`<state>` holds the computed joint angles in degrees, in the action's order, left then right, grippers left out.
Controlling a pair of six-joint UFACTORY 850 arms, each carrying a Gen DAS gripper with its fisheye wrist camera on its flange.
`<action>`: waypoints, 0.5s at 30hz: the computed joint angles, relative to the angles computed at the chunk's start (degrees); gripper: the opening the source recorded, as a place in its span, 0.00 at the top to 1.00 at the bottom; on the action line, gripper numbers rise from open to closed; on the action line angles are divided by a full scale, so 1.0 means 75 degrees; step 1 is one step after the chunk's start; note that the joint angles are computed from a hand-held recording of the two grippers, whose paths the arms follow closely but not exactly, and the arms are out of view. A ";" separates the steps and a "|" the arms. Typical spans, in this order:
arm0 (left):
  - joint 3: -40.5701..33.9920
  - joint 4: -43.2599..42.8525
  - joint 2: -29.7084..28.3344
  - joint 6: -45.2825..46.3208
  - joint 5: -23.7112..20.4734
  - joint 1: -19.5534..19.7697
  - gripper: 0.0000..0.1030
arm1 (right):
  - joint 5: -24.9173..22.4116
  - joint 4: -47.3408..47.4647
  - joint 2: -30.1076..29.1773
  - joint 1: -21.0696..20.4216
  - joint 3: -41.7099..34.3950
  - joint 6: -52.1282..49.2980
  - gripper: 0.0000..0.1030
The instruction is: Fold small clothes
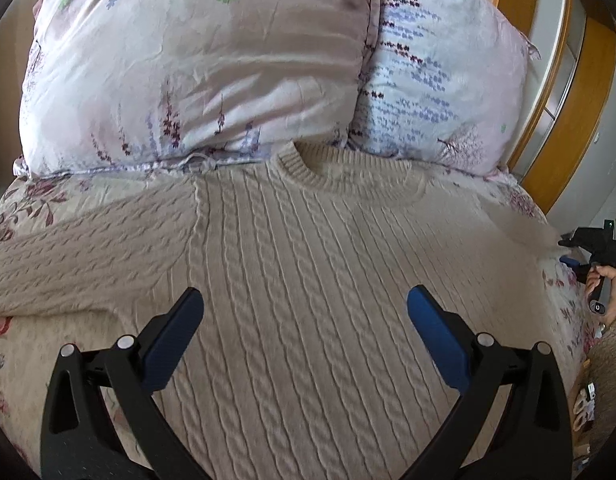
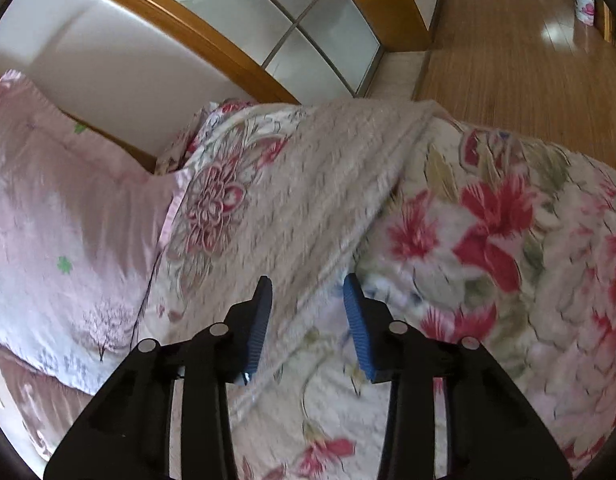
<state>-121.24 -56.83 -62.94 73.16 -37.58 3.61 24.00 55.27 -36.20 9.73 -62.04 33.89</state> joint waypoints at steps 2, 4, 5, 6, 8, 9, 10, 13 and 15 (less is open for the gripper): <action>-0.0373 0.0215 -0.0210 -0.0311 -0.0103 -0.0026 0.02 | 0.0000 0.0020 -0.0011 -0.0072 -0.0005 -0.0029 0.67; -0.0935 0.0520 -0.0538 -0.0778 -0.0470 -0.0023 0.02 | 0.0070 0.0080 -0.0027 -0.0083 0.0005 -0.0038 0.73; -0.1195 0.0666 -0.0686 -0.0991 -0.0615 -0.0021 0.02 | 0.0098 0.0316 -0.0073 -0.0078 -0.0047 -0.0271 0.78; -0.1528 0.0831 -0.0882 -0.1241 -0.0820 -0.0016 0.02 | 0.0111 0.0533 -0.0089 -0.0074 -0.0068 -0.0502 0.82; -0.1892 0.1002 -0.1103 -0.1499 -0.1023 -0.0021 0.02 | 0.0089 0.1188 -0.0163 -0.0063 -0.0216 -0.1294 0.89; -0.2099 0.1125 -0.1226 -0.1663 -0.1098 -0.0030 0.02 | 0.0086 0.1505 -0.0187 -0.0046 -0.0280 -0.1696 0.89; -0.2245 0.1200 -0.1311 -0.1760 -0.1134 -0.0037 0.02 | 0.0103 0.1835 -0.0204 -0.0019 -0.0343 -0.2113 0.91; -0.2591 0.1201 -0.1519 -0.1960 -0.1252 -0.0019 0.02 | 0.0532 0.3311 -0.0243 0.0171 -0.0673 -0.4160 0.91; -0.3054 0.1168 -0.1785 -0.2230 -0.1532 0.0022 0.02 | 0.1046 0.3797 -0.0230 0.0368 -0.0915 -0.5165 0.92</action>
<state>-144.15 -48.06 -76.32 56.44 -49.07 3.77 31.84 83.75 -37.93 12.49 -68.90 -4.85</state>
